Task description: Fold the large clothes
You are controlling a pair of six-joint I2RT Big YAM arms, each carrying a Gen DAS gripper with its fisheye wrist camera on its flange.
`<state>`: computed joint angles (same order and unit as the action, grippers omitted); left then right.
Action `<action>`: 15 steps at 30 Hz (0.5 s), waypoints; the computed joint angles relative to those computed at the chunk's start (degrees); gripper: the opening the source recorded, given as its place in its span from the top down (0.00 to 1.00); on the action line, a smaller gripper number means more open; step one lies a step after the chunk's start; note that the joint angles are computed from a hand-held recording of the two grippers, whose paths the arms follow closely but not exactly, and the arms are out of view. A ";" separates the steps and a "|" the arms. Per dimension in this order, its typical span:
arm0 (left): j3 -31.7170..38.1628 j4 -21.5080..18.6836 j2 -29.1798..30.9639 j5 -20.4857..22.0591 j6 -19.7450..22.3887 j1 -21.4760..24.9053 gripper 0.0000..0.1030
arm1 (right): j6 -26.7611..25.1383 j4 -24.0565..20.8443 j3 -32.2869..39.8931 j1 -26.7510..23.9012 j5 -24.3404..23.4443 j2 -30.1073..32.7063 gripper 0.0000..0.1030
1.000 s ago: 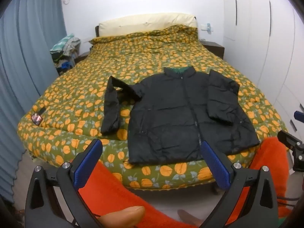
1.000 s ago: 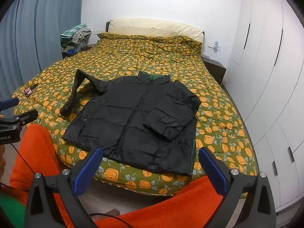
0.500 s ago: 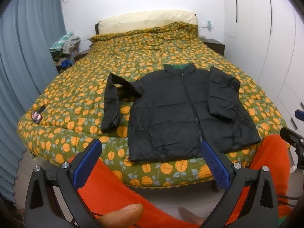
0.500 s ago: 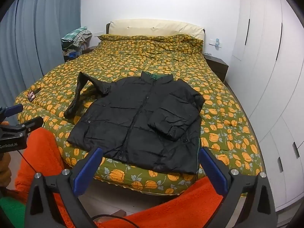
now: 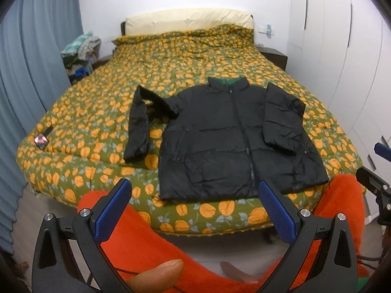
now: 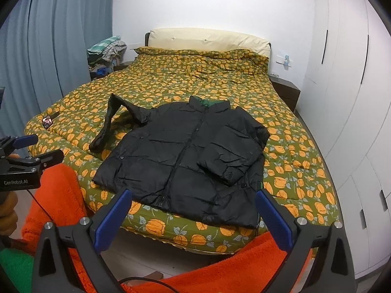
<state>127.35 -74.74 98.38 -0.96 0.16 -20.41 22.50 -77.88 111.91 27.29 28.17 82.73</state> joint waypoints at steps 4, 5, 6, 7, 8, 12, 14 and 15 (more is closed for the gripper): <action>0.29 -0.37 0.24 -0.85 -0.68 -0.22 0.00 | 0.51 0.21 -0.11 -0.09 0.04 -0.20 0.00; 0.20 -0.28 0.16 -1.10 -0.63 -0.29 0.00 | 0.79 0.30 -0.20 -0.23 -0.30 -0.30 0.00; -0.10 -0.10 -0.02 -1.30 -0.57 -0.41 0.00 | 0.89 0.38 -0.31 -0.39 -0.62 -0.36 0.00; -0.13 -0.03 -0.05 -1.52 -0.45 -0.51 0.00 | 0.89 0.36 -0.33 -0.56 -0.83 -0.37 0.00; -0.22 0.09 -0.13 -1.84 -0.33 -0.66 0.00 | 0.92 0.33 -0.44 -0.61 -0.86 -0.41 0.00; 0.42 -0.59 0.34 -1.74 -0.15 -0.75 0.00 | 1.14 0.22 -0.57 -0.73 -1.11 -0.41 0.00; 0.73 -0.75 0.51 -1.90 -0.20 -0.71 0.00 | 1.09 0.45 -0.71 -0.68 -1.01 -0.49 0.00; 0.75 -0.65 0.49 -2.01 -0.20 -0.70 0.00 | 1.11 0.59 -0.85 -0.65 -0.95 -0.58 0.00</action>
<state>128.10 -75.40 98.87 -2.97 -0.04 -21.11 23.61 -77.29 111.06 26.65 27.22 82.15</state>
